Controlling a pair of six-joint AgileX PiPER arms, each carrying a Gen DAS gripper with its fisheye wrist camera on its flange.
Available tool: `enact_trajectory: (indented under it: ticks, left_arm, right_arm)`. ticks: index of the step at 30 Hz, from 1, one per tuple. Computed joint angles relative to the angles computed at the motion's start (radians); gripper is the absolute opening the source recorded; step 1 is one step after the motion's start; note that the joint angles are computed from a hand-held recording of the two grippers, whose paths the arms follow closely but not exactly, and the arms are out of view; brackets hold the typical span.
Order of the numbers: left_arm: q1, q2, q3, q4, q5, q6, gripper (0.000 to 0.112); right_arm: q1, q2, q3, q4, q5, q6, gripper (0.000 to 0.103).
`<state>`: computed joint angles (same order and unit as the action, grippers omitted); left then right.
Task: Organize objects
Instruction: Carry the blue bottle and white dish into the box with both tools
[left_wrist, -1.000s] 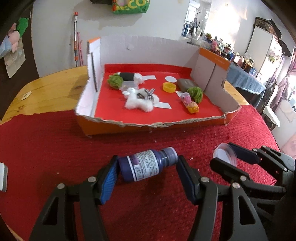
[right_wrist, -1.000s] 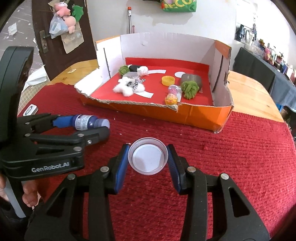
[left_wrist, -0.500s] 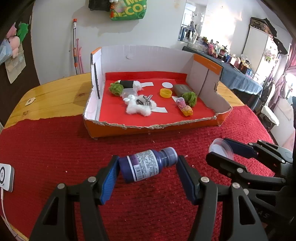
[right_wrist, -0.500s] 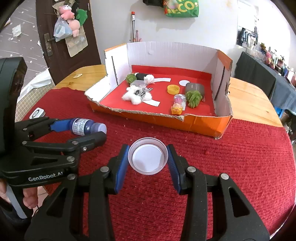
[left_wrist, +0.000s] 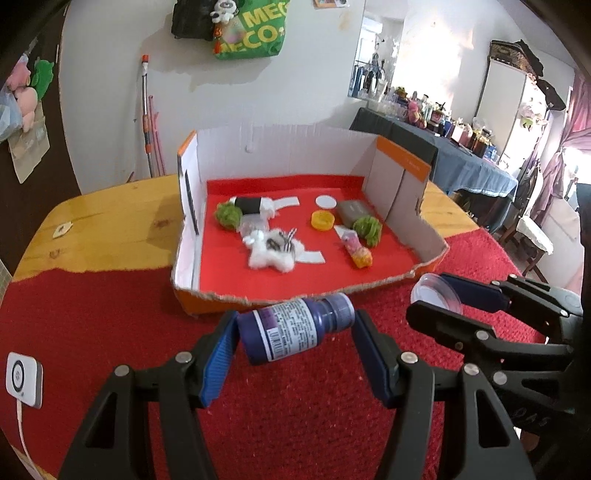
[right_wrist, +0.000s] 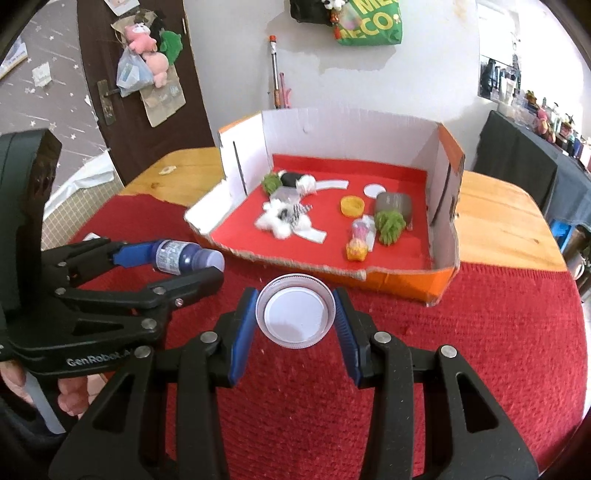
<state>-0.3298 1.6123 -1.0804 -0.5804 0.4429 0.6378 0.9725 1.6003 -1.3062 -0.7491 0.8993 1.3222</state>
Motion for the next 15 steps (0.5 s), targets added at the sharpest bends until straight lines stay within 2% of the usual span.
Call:
enact_trajectory:
  ticks: [8,15]
  left_arm:
    - [-0.003,0.043,-0.079,0.039,0.033,-0.034,0.064]
    - [-0.002,0.141,-0.215,0.101,0.103,-0.084,0.064]
  right_arm:
    - [-0.052,0.005,-0.046,0.052,-0.029,-0.085,0.039]
    - [-0.155,0.021,-0.074,0.189,-0.104,-0.229,0.039]
